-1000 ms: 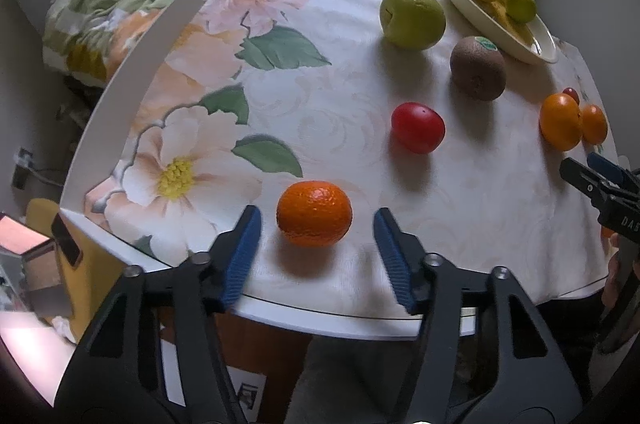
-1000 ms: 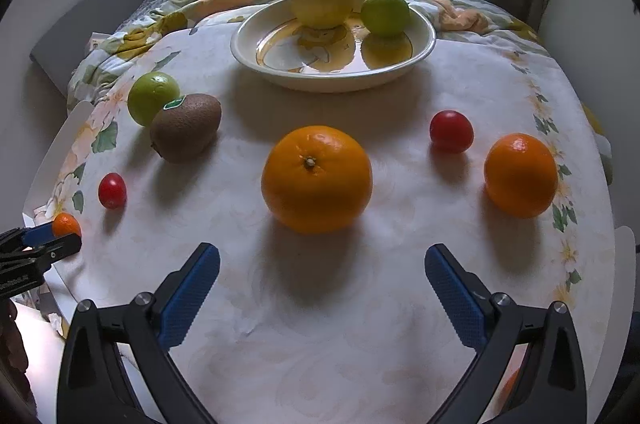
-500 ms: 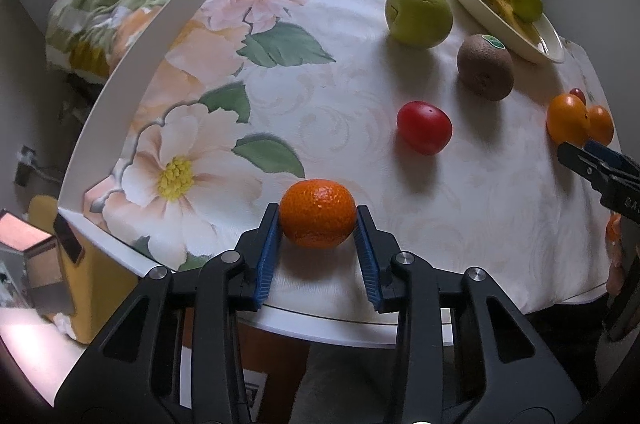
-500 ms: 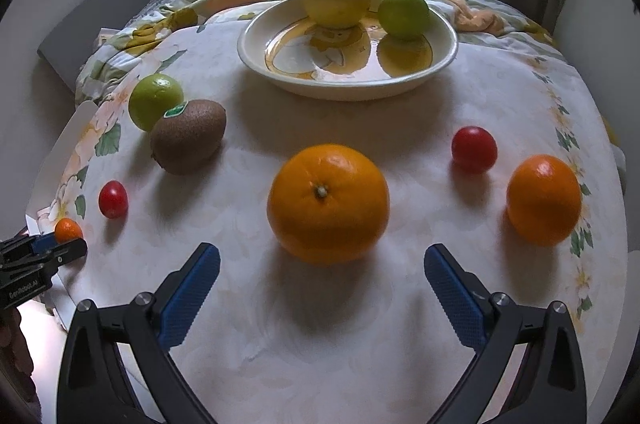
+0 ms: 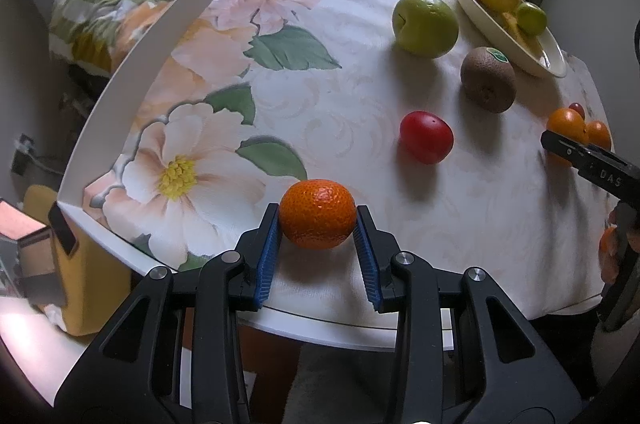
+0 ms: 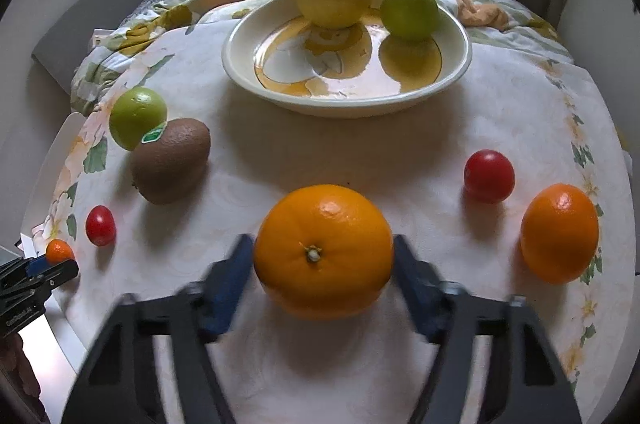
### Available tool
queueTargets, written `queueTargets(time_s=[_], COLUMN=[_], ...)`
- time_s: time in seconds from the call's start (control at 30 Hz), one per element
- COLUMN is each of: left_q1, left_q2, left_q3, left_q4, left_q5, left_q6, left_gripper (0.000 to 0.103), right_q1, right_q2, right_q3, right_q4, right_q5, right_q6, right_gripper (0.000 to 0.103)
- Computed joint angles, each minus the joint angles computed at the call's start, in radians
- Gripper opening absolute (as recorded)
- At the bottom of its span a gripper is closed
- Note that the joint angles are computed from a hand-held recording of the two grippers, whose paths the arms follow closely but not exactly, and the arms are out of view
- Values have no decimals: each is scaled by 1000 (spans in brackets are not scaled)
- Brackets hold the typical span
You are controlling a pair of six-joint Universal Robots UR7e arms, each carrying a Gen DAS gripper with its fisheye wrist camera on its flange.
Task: Organize fruits
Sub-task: 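Lift the tangerine with the left tool while the right tool grasps the large orange, then carry the tangerine with the left tool into the bowl and open it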
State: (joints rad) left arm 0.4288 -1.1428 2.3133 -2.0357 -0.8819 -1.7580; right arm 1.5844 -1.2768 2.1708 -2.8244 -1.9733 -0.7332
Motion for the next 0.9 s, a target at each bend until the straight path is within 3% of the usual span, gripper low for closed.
queueTargets(time_s=[0.63, 0.9], left_q1=[-62, -75], left_q2=[-28, -9], left_q3=[-75, -186], left_q4=[146, 262], left_q5=[51, 133], left_q6=[-71, -57], left_gripper=[43, 43], right_q1=[28, 52], right_q2=[-81, -138], right_q3=[-28, -75], right_q4=[107, 181], right_q5=[55, 107], right_q6=[8, 7], right_gripper=[56, 56])
